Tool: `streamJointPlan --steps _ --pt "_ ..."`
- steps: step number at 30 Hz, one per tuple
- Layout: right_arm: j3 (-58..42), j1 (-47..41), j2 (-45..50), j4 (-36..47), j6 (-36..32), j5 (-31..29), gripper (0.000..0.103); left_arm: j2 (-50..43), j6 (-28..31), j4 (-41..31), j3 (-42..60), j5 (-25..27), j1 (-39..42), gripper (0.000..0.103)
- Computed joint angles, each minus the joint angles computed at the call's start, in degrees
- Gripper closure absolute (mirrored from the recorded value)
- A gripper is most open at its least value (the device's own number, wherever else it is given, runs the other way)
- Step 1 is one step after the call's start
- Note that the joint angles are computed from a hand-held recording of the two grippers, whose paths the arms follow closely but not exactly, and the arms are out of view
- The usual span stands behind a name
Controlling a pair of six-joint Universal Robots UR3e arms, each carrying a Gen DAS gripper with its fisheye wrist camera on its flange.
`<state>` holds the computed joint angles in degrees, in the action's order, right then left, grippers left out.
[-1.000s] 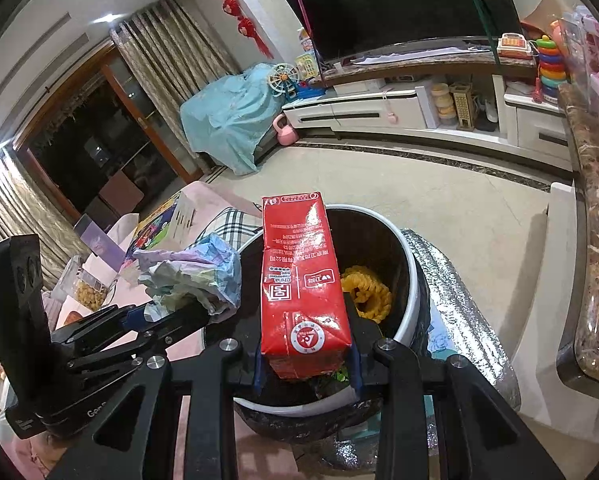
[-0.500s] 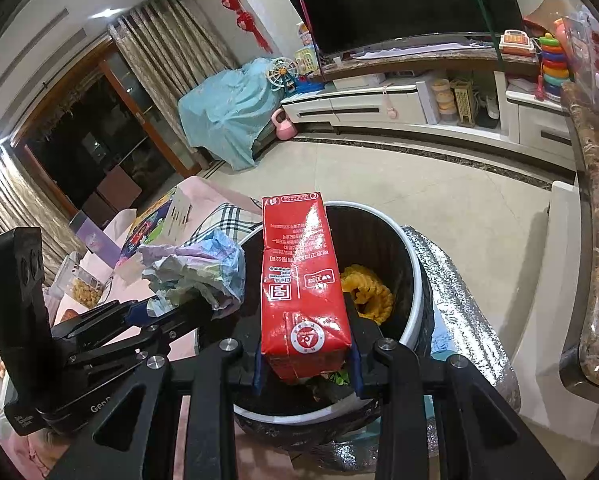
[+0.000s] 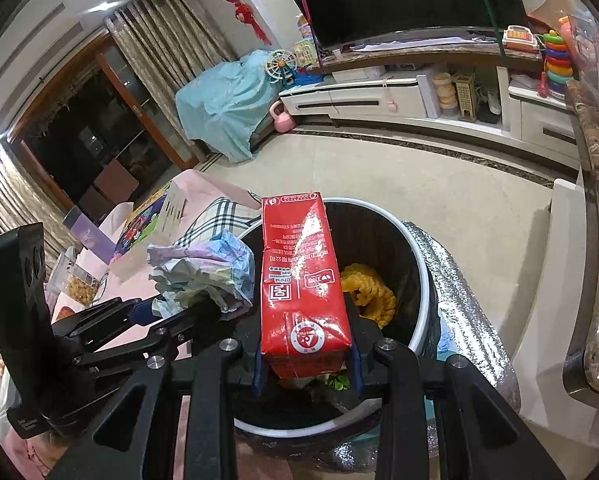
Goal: Collect trash
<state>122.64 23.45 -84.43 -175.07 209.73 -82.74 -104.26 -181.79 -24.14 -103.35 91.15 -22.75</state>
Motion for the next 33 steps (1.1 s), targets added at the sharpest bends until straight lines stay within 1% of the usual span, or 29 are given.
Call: streamJointPlan --steps 1,2,4,6,7,8,11,13,14,15,16,19,20,22,23,24,25,27,29,31,32,33 --pt "0.08 -0.59 0.08 -0.11 0.13 1.02 0.069 -0.33 0.24 -0.48 0.55 -0.08 0.12 0.065" --pt "0.2 -1.06 0.05 -0.23 0.51 1.55 0.068 -0.51 0.48 -0.91 0.91 -0.12 0.18 0.061" --pt "0.2 -1.6 -0.18 -0.04 0.9 1.8 0.068 -0.53 0.98 -1.09 1.06 -0.39 0.29 0.056" --pt "0.63 -1.88 -0.82 -0.15 1.36 1.43 0.066 0.12 1.25 -0.93 0.42 -0.12 0.36 0.047" --pt "1.04 -2.04 -1.34 -0.37 1.55 1.46 0.066 0.8 1.33 -0.54 -0.36 0.01 0.47 0.04" --pt "1.45 -2.09 -1.94 -0.58 1.75 1.57 0.066 1.61 1.36 0.07 -1.34 0.17 0.59 0.039" --pt "2.04 -1.39 -3.43 -0.61 2.27 1.03 0.065 5.0 1.33 1.48 -5.07 -0.05 1.41 0.038" --pt "1.93 -0.52 -3.94 -0.62 2.75 0.4 0.063 7.77 0.87 2.57 -8.12 -0.38 2.2 0.038" --pt "1.94 -0.09 -4.12 -0.77 2.97 0.23 0.058 9.98 0.19 3.08 -10.37 -0.75 2.73 0.037" --pt "1.86 0.48 -4.39 -0.71 3.2 -0.16 0.056 12.68 -0.6 3.78 -13.17 -1.46 3.47 0.037" --pt "1.79 1.46 -4.68 -0.75 3.69 -0.94 0.056 14.15 -1.28 4.28 -14.72 -1.7 3.64 0.036" --pt "2.44 4.43 -5.22 -2.44 6.16 -2.71 0.056 23.02 -3.22 5.48 -23.19 -3.45 5.94 0.033" --pt "2.67 5.76 -5.36 -3.05 6.99 -3.84 0.054 27.59 -4.2 5.73 -27.12 -4.19 6.99 0.032" --pt "3.04 9.79 -5.17 -4.88 9.15 -7.7 0.05 33.87 -4.84 4.8 -31.62 -5.67 8.65 0.032" --pt "3.1 11.85 -4.84 -5.76 10.15 -9.74 0.046 38.88 -6.0 4.59 -35.16 -5.49 9.37 0.031" --pt "3.3 14.25 -4.41 -7.02 11.13 -12.09 0.04 43.03 -6.39 3.3 -37.36 -5.65 10.17 0.031" --pt "3.29 17.08 -3.76 -8.17 12.2 -15.09 0.038 46.21 -6.46 1.82 -38.67 -6.07 10.88 0.031" --pt "2.78 22.33 -2.16 -9.56 14.36 -20.9 0.032 56.92 -7.06 -2.77 -42.89 -6.64 12.67 0.03" --pt "1.98 27.39 -0.62 -9.89 16.99 -26.27 0.028 63.99 -7.3 -7.04 -44.42 -4.88 11.9 0.029" --pt "0.61 31.59 0.24 -8.52 19.48 -30.99 0.025 70.62 -7.43 -11.33 -45.37 -3.02 10.75 0.029" --pt "-0.16 33.64 0.55 -7.65 20.54 -33.38 0.025 72.08 -7.66 -12.19 -45.36 -2.21 9.99 0.029" --pt "-0.72 34.89 0.53 -6.86 21.04 -34.93 0.024 73.81 -8.59 -12.93 -45.18 0.19 7.66 0.029"
